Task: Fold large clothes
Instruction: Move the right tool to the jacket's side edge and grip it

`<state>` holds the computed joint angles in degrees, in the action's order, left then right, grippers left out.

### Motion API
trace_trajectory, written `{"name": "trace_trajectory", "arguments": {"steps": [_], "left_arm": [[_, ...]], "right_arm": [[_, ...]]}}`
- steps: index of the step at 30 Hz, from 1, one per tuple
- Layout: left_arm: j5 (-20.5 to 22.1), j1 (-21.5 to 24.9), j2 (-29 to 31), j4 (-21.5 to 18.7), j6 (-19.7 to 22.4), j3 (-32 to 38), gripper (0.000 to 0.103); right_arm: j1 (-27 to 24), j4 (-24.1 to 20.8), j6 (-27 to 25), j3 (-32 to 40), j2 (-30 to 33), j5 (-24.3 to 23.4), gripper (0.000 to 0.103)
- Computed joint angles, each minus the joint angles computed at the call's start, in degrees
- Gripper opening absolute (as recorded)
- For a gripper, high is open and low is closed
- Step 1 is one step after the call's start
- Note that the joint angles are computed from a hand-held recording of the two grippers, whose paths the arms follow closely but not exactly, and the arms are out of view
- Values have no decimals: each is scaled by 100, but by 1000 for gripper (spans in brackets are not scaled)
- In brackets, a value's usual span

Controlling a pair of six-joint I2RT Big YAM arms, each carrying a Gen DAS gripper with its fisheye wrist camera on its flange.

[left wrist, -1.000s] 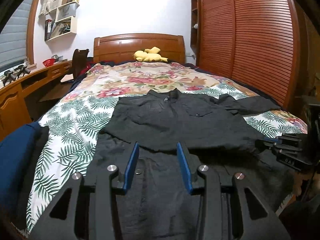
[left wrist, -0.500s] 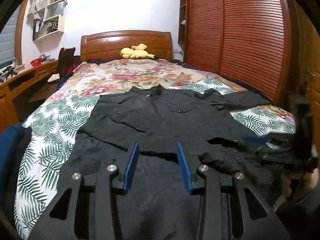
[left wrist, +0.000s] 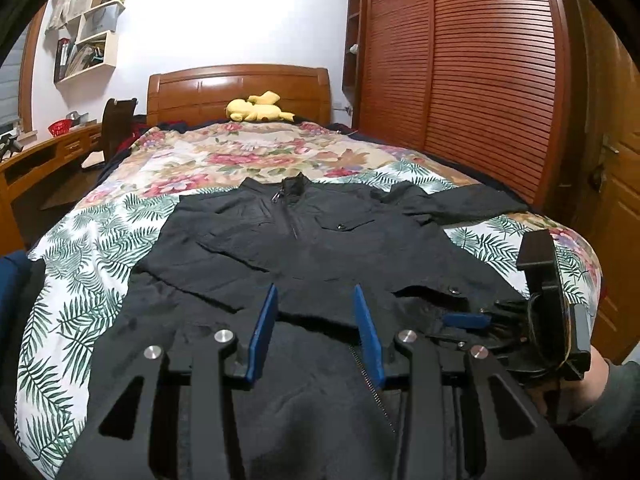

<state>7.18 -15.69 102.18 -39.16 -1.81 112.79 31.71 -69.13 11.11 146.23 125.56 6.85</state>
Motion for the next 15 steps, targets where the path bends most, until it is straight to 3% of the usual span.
{"name": "trace_trajectory", "arguments": {"steps": [9, 15], "left_arm": [[-73, -69, -96, 145, 72, -103, 38], [115, -89, -221, 158, 81, -160, 38]], "right_arm": [[5, 131, 10, -161, -116, 11, 44], [-12, 587, -68, -720, -590, 134, 44]]}}
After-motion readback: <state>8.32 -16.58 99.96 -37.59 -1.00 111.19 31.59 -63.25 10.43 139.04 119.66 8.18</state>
